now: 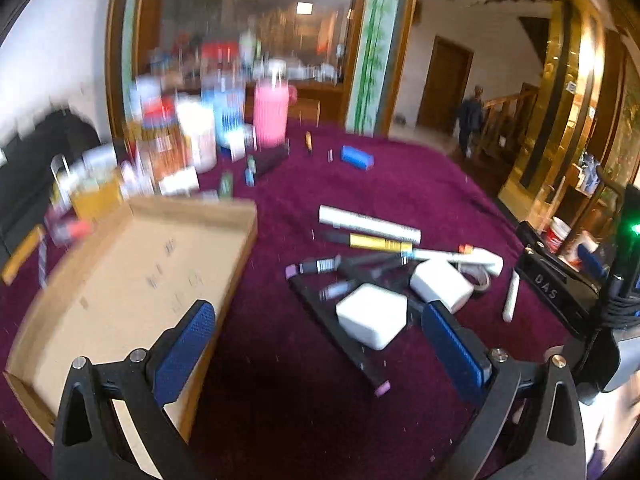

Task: Organize rigid objects
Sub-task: 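Move the left tool over the thick black marker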

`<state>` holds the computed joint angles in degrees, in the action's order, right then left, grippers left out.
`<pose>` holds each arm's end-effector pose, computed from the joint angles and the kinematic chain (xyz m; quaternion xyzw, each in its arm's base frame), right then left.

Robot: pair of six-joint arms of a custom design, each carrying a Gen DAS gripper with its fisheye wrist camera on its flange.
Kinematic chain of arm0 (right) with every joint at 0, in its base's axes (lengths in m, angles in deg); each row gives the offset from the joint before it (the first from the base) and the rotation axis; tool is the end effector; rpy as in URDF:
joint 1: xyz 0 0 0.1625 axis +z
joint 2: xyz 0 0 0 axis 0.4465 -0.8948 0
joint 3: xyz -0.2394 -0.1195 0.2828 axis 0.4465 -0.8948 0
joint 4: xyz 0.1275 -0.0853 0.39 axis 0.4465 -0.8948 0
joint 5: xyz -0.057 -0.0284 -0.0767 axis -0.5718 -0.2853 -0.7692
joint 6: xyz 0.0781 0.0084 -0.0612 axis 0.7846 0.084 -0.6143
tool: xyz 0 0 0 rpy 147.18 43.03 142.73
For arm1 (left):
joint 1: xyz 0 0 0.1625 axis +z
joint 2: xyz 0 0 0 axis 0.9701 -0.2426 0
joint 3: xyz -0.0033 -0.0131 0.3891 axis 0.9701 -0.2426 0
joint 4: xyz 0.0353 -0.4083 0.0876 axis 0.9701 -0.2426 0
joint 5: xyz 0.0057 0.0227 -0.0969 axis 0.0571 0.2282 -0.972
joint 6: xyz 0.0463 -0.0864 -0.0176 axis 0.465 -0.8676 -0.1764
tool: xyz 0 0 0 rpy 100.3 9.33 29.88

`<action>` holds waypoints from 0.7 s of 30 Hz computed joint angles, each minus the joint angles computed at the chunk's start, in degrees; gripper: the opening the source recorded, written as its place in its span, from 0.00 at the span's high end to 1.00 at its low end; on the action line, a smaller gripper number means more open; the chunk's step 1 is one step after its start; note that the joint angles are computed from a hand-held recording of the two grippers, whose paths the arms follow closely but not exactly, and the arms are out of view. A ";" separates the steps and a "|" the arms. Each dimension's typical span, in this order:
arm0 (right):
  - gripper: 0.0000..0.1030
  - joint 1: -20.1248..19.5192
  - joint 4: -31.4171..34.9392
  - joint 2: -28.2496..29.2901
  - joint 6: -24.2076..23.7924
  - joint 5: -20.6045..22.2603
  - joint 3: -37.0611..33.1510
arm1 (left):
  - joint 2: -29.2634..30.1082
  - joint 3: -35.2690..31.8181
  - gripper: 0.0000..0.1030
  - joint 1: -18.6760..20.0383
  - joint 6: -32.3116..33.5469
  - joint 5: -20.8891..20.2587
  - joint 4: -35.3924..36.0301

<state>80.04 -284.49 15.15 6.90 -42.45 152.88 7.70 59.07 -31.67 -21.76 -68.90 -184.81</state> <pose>0.2588 -0.5586 0.0550 0.2769 -0.7773 0.4811 0.2962 -0.1309 -0.4444 0.2161 -0.0335 0.8167 -0.4621 0.3440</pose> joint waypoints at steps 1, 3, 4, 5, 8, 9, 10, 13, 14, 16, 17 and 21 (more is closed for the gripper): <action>0.01 -0.18 2.63 -0.55 1.33 -0.28 0.02 | -0.99 -0.19 0.00 0.93 -1.17 -1.85 1.22; 0.01 -0.48 5.38 -0.74 2.51 -0.98 -0.52 | -1.17 -0.38 0.00 2.27 -2.13 -2.57 1.85; 0.01 -0.63 6.05 -0.93 2.96 -0.89 -0.47 | -0.89 -0.79 0.00 2.59 -2.59 -2.26 3.15; 0.01 -0.80 6.74 -1.22 3.51 -0.51 -0.32 | -0.56 -0.99 0.00 2.73 -2.83 -2.31 3.86; 0.01 -1.15 8.35 -1.58 4.30 -0.21 -0.18 | 1.78 -2.22 0.00 3.12 1.22 -4.02 2.17; 0.01 -1.25 9.34 -1.74 4.67 -0.14 -0.24 | 2.59 -2.70 0.00 3.17 2.53 -4.00 2.01; 0.01 -1.37 10.13 -2.06 5.12 0.08 -0.05 | 3.69 -3.47 0.00 3.20 3.86 -3.76 2.66; 0.01 -1.82 12.64 -2.72 6.77 0.79 -0.05 | 6.18 -5.96 0.00 4.45 5.68 -4.64 4.87; 0.01 -1.94 13.12 -2.87 7.19 0.82 -0.01 | 7.08 -6.73 0.00 5.20 7.41 -5.77 3.41; 0.01 -2.04 14.18 -2.92 7.99 0.29 -0.25 | 8.60 -8.29 0.00 6.38 10.28 -7.30 2.50; 0.01 -2.09 14.67 -3.00 8.29 0.20 -0.31 | 9.44 -9.56 0.00 7.17 11.34 -7.98 3.93; 0.01 -2.30 16.18 -3.32 9.44 -0.01 -0.43 | 11.02 -12.61 0.00 9.74 14.25 -12.32 6.16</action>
<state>77.74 -268.32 11.83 16.35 -42.46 152.45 18.73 46.46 -21.94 -7.51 -81.22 -178.65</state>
